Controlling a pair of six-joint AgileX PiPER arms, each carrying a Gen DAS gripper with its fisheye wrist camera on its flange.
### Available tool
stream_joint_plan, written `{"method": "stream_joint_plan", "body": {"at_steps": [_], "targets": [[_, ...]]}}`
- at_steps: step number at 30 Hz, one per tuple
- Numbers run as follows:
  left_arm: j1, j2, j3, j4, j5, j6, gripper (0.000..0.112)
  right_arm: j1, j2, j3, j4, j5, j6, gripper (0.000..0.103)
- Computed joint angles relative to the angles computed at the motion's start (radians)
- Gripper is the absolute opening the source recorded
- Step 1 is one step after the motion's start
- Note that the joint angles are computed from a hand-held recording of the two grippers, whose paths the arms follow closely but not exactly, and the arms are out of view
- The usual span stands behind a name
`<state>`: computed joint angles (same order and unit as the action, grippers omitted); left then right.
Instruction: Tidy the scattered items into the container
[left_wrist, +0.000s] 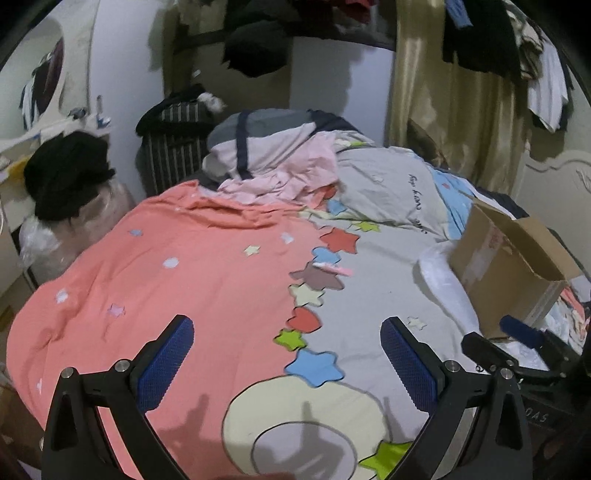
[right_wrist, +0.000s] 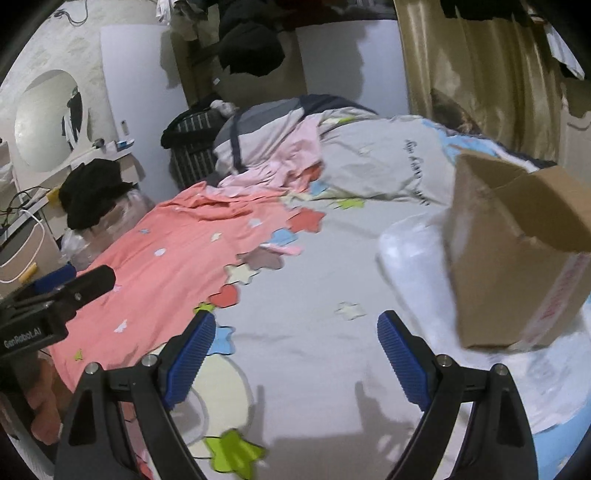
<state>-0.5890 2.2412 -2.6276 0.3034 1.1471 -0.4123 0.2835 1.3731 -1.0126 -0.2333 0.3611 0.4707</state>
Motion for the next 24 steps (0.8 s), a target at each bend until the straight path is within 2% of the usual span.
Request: {"method": "stream_joint_plan", "body": {"at_steps": [2,4,7,11,17,20,24], "targets": [[0.016,-0.063,0.146,-0.003,-0.066,-0.012,0.103,0.031,0.017,0.009,-0.018,-0.022,0.046,0.088],[0.027,-0.105,0.252,-0.008,-0.120,-0.018,0.103,0.062,0.035,0.018,-0.101,-0.040,0.151,0.088],[0.036,-0.112,0.301,-0.032,-0.139,-0.009,0.103,0.087,0.061,0.028,-0.161,-0.061,0.238,0.088],[0.040,-0.088,0.294,-0.046,-0.125,0.022,0.103,0.103,0.083,0.034,-0.265,-0.053,0.368,0.088],[0.035,-0.088,0.329,-0.045,-0.183,0.020,0.103,0.130,0.094,0.041,-0.435,-0.017,0.552,0.088],[0.027,-0.055,0.283,-0.020,-0.168,0.026,0.103,0.153,0.105,0.040,-0.542,0.013,0.661,0.088],[0.039,-0.024,0.238,-0.054,-0.162,0.042,0.103,0.141,0.122,0.035,-0.542,0.002,0.662,0.088]]}}
